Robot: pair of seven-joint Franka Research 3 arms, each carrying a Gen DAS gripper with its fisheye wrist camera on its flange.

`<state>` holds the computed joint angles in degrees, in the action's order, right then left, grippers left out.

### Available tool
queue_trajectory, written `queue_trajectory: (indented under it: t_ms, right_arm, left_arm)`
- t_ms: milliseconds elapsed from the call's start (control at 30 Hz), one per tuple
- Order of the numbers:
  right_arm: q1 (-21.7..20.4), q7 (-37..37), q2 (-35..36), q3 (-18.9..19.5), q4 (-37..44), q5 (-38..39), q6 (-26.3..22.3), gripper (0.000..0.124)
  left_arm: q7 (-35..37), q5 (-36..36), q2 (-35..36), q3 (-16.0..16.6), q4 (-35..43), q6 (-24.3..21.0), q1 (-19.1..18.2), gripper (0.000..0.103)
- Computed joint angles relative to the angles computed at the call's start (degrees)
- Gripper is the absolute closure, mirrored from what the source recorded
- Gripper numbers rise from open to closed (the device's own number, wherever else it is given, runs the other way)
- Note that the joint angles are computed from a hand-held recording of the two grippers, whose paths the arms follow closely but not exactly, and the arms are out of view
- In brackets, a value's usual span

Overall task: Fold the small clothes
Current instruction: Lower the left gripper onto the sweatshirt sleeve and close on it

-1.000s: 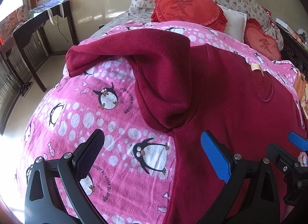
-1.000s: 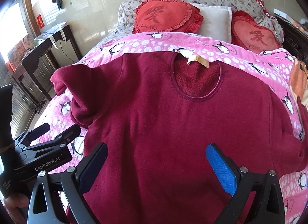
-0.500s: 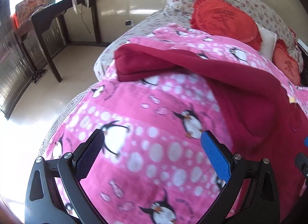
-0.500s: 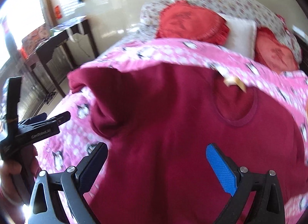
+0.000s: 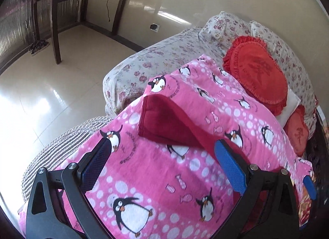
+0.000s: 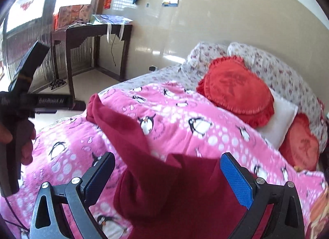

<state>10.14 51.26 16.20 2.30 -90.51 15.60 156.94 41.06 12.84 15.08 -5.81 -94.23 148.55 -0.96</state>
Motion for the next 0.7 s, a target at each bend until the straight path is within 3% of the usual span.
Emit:
queue_trajectory:
  t_ms: [100, 200, 267, 367, 433, 533, 633, 700]
  right_arm:
    - [1.17, 2.38, 3.44, -1.32, 4.1, -3.68, -2.16, 0.023]
    - [-0.76, 0.7, 5.26, 0.47, 6.8, -0.25, -5.57, 0.029]
    - [-1.32, 0.93, 6.5, 0.7, 8.81, 1.07, -9.21, 0.057]
    - [-1.74, 2.05, 8.21, 0.49, 11.2, 1.96, -14.02, 0.082]
    - [-2.81, 1.49, 8.14, 0.98, 11.18, 3.97, -15.45, 0.084]
    - [-5.45, 1.78, 7.1, 1.59, 11.37, 9.38, -17.76, 0.084]
    - [-8.11, 3.36, 5.1, 1.04, 10.12, 14.38, -19.38, 0.071]
    - [-9.24, 3.52, 3.22, 0.32, 7.91, 16.02, -19.66, 0.07]
  left_arm:
    - [1.59, -0.92, 3.56, -0.31, 4.45, -0.17, 0.33, 0.002]
    - [5.13, -3.04, 8.12, -1.18, 10.83, -5.41, 0.82, 0.002]
    - [5.88, -4.92, 10.1, -1.56, 12.87, -6.42, 1.13, 0.002]
    - [4.79, -6.52, 11.6, -1.47, 13.74, -6.4, 1.05, 0.006]
    - [3.72, -6.18, 12.05, -0.99, 13.74, -6.27, 0.62, 0.034]
    - [6.28, -6.97, 12.93, -1.73, 15.09, -9.16, 1.1, 0.062]
    - [7.21, -6.42, 10.83, -1.46, 12.08, -8.01, 1.15, 0.079]
    - [7.66, -7.35, 9.37, -1.68, 9.98, -6.89, 1.67, 0.086]
